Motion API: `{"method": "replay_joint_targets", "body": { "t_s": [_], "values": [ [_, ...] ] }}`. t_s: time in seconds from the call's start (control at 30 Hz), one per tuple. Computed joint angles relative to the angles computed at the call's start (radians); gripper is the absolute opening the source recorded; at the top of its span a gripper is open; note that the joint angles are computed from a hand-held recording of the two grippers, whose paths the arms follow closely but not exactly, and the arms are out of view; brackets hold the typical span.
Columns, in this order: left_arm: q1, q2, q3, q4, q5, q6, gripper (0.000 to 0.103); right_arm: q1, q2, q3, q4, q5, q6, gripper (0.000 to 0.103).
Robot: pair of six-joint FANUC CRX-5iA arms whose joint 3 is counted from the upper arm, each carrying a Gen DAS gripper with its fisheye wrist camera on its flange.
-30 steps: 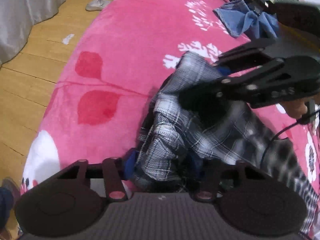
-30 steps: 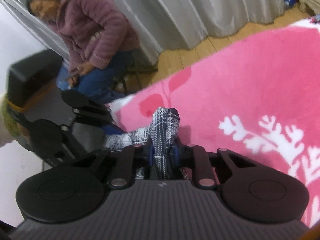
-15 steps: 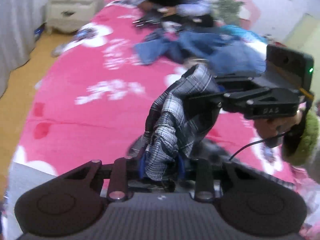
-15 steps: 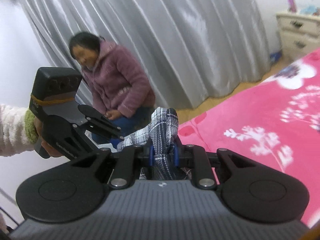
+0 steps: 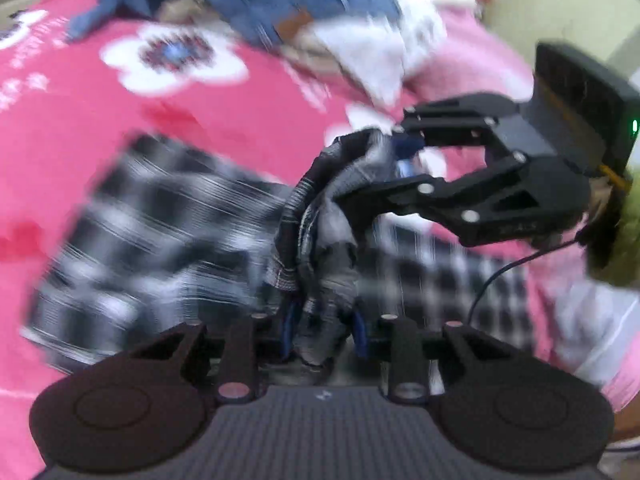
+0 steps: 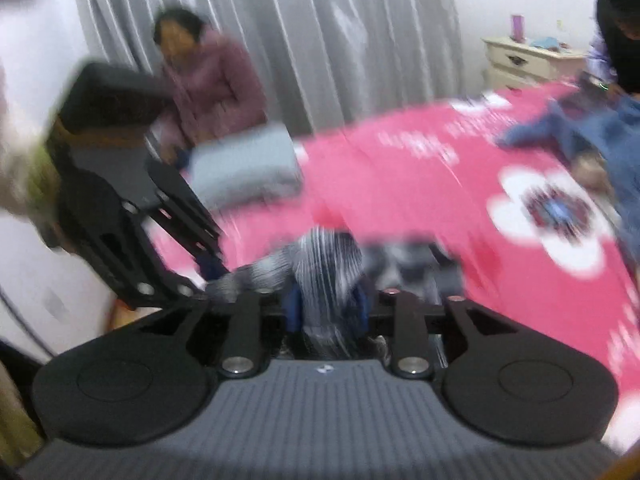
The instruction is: Fold clothes
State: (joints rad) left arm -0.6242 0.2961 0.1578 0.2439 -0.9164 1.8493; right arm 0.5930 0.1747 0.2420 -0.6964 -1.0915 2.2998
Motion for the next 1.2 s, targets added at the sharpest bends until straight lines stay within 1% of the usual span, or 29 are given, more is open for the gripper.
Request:
{"method": "replay_joint_targets", "body": {
  "t_s": [0.07, 0.1, 0.13, 0.17, 0.2, 0.23, 0.27, 0.3, 0.37, 0.4, 0.47, 0.53, 0.57, 0.6, 0.63, 0.7, 0.73, 0.77, 0.83, 0.9, 0.93, 0.97, 1.0, 1.03, 1.13, 1.2],
  "values": [
    [-0.050, 0.070, 0.040, -0.018, -0.024, 0.029, 0.028, 0.023, -0.045, -0.112, 0.108, 0.063, -0.092, 0.042],
    [-0.065, 0.082, 0.054, -0.026, -0.034, 0.040, 0.028, 0.035, -0.065, -0.166, 0.165, 0.093, -0.147, 0.043],
    [-0.078, 0.091, 0.066, -0.033, -0.043, 0.049, 0.028, 0.045, -0.079, -0.202, 0.223, 0.112, -0.253, 0.043],
    [-0.091, 0.100, 0.079, -0.040, -0.052, 0.059, 0.032, 0.036, -0.092, -0.220, 0.243, 0.115, -0.374, 0.044],
    [-0.099, 0.095, 0.082, -0.049, -0.054, 0.063, 0.034, 0.008, -0.109, -0.233, 0.215, 0.112, -0.460, 0.045],
    [-0.112, 0.086, 0.089, -0.070, -0.058, 0.082, 0.037, -0.030, -0.127, -0.242, 0.161, 0.111, -0.552, 0.048],
    [-0.120, 0.078, 0.099, -0.095, -0.062, 0.092, 0.042, -0.061, -0.143, -0.254, 0.111, 0.116, -0.641, 0.054],
    [-0.128, 0.071, 0.109, -0.121, -0.066, 0.100, 0.044, -0.085, -0.162, -0.276, 0.066, 0.127, -0.727, 0.058],
    [-0.146, 0.064, 0.139, -0.184, -0.076, 0.123, 0.053, -0.126, -0.197, -0.325, -0.022, 0.159, -0.889, 0.060],
    [-0.148, 0.075, 0.162, -0.212, -0.085, 0.123, 0.055, -0.135, -0.203, -0.344, -0.055, 0.178, -0.946, 0.062],
    [-0.160, 0.110, 0.223, -0.263, -0.118, 0.125, 0.056, -0.136, -0.201, -0.366, -0.104, 0.212, -1.035, 0.063],
    [-0.182, 0.148, 0.278, -0.304, -0.146, 0.116, 0.056, -0.127, -0.175, -0.362, -0.133, 0.223, -1.076, 0.065],
    [-0.190, 0.161, 0.291, -0.316, -0.151, 0.108, 0.056, -0.122, -0.161, -0.358, -0.147, 0.226, -1.092, 0.068],
    [-0.198, 0.178, 0.305, -0.327, -0.161, 0.104, 0.055, -0.117, -0.146, -0.354, -0.161, 0.229, -1.108, 0.071],
    [-0.205, 0.196, 0.320, -0.338, -0.173, 0.100, 0.054, -0.113, -0.132, -0.348, -0.159, 0.225, -1.133, 0.071],
    [-0.216, 0.211, 0.331, -0.357, -0.183, 0.106, 0.045, -0.097, -0.112, -0.345, -0.142, 0.224, -1.203, 0.072],
    [-0.219, 0.210, 0.326, -0.358, -0.178, 0.111, 0.033, -0.099, -0.107, -0.345, -0.161, 0.222, -1.209, 0.072],
    [-0.221, 0.208, 0.321, -0.360, -0.172, 0.116, 0.030, -0.104, -0.104, -0.346, -0.189, 0.220, -1.208, 0.072],
    [-0.206, 0.180, 0.280, -0.317, -0.143, 0.107, 0.027, -0.105, -0.096, -0.346, -0.230, 0.214, -1.200, 0.072],
    [-0.200, 0.151, 0.251, -0.314, -0.126, 0.101, 0.028, -0.078, -0.105, -0.354, -0.189, 0.236, -1.236, 0.072],
    [-0.200, 0.138, 0.241, -0.326, -0.123, 0.099, 0.033, -0.063, -0.110, -0.359, -0.165, 0.249, -1.258, 0.072],
    [-0.200, 0.125, 0.232, -0.338, -0.120, 0.096, 0.042, -0.058, -0.115, -0.365, -0.159, 0.261, -1.274, 0.072],
    [-0.203, 0.116, 0.223, -0.356, -0.116, 0.083, 0.045, -0.054, -0.120, -0.372, -0.157, 0.273, -1.288, 0.072],
    [-0.207, 0.111, 0.219, -0.372, -0.117, 0.061, 0.045, -0.051, -0.125, -0.380, -0.155, 0.285, -1.302, 0.072],
    [-0.222, 0.127, 0.226, -0.385, -0.142, -0.079, 0.040, -0.052, -0.141, -0.399, -0.150, 0.304, -1.326, 0.072],
    [-0.233, 0.146, 0.236, -0.402, -0.142, -0.135, 0.037, -0.054, -0.147, -0.410, -0.154, 0.314, -1.332, 0.072]
  ]
}}
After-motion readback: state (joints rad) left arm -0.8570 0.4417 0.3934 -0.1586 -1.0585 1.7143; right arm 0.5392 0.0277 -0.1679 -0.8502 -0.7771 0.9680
